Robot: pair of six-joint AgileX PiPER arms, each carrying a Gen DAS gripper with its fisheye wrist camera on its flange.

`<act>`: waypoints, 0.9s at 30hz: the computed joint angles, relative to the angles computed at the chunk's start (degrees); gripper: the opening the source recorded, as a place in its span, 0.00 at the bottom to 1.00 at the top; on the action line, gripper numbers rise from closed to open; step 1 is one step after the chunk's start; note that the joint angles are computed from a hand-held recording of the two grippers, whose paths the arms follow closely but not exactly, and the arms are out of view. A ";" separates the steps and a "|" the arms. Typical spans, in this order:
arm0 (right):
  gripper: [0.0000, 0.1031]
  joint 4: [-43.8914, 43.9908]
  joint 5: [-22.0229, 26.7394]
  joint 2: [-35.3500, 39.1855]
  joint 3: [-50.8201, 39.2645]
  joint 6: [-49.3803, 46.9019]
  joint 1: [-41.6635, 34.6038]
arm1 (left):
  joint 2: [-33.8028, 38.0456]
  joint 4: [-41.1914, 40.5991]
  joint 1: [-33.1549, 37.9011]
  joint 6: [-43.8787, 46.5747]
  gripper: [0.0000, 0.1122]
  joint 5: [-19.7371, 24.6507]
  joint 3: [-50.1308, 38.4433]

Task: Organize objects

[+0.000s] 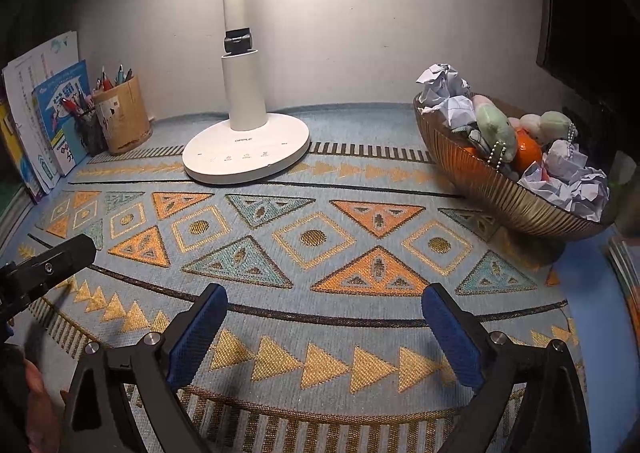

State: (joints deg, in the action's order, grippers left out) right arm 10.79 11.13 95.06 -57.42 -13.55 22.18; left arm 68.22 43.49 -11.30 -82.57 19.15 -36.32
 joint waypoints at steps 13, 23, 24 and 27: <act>0.95 -5.25 1.77 0.70 -1.31 5.88 0.13 | 0.30 -6.07 1.47 7.01 0.89 -1.49 -0.44; 0.95 -7.09 5.71 2.64 -4.16 8.71 -0.32 | 6.88 -6.59 -3.44 11.43 0.89 16.65 -8.37; 0.95 -6.22 6.04 2.83 -4.39 8.06 -0.59 | 7.49 -5.75 -4.11 11.74 0.89 18.03 -9.02; 0.95 -6.09 7.28 3.51 -5.28 8.67 -0.95 | 8.91 -5.65 -4.29 14.51 0.89 19.21 -10.08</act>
